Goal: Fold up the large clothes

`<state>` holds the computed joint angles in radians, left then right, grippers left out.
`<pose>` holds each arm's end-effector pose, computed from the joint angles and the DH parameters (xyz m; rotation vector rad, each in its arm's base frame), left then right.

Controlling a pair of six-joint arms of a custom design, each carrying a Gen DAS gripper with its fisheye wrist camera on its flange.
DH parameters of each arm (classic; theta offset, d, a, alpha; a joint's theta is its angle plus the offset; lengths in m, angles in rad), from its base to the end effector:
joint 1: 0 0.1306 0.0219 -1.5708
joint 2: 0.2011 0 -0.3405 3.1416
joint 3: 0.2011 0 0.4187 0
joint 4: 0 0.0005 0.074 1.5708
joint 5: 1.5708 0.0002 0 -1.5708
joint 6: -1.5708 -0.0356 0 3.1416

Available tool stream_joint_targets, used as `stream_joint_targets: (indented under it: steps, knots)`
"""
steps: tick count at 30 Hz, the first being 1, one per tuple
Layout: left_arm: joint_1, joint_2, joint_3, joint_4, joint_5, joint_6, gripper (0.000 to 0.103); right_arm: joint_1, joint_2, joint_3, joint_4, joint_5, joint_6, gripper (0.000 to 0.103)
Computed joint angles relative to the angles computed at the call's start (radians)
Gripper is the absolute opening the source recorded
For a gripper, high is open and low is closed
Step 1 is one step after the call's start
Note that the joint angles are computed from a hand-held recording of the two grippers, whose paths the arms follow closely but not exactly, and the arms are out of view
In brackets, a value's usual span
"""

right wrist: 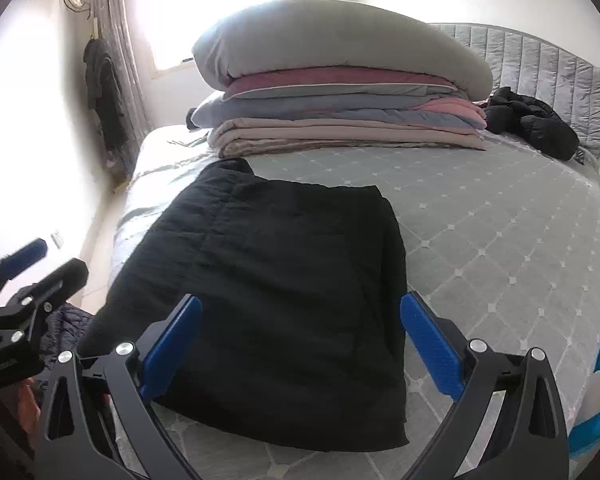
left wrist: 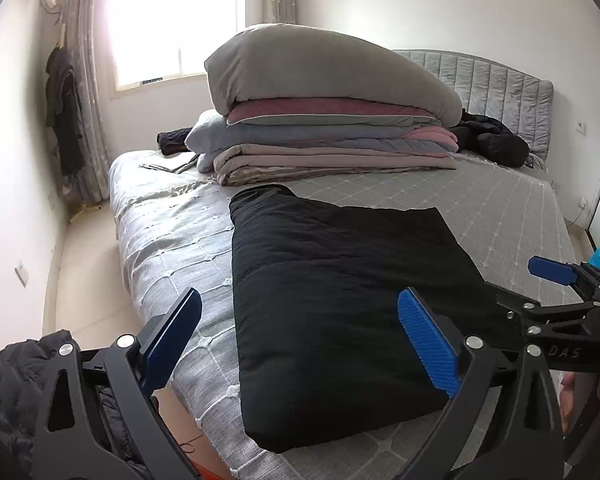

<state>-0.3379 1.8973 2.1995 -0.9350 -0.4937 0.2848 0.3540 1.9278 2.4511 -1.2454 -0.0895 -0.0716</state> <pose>0.6450 -0.2093 0.4869 -0.2129 2.1130 0.1783 0.6059 0.2268 0.5562 -0.3714 2.2806 0.3215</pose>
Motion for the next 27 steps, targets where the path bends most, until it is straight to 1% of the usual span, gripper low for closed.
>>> stream_joint_targets:
  steps: [2,12,20,27]
  knots:
    - [0.0,0.002,0.003,0.0,0.001,-0.003,0.095,0.004,0.005,0.005,-0.01,0.012,0.002,0.096]
    - [-0.003,0.005,0.004,0.004,-0.006,-0.005,0.095,0.0,-0.011,-0.013,-0.008,0.016,0.004,0.096]
    - [-0.004,0.021,0.031,-0.025,-0.007,0.003,0.095,0.002,0.006,0.013,-0.042,0.046,0.016,0.096]
    - [-0.004,0.03,0.045,-0.039,-0.007,0.004,0.095,0.002,-0.002,0.003,-0.041,0.054,0.013,0.096]
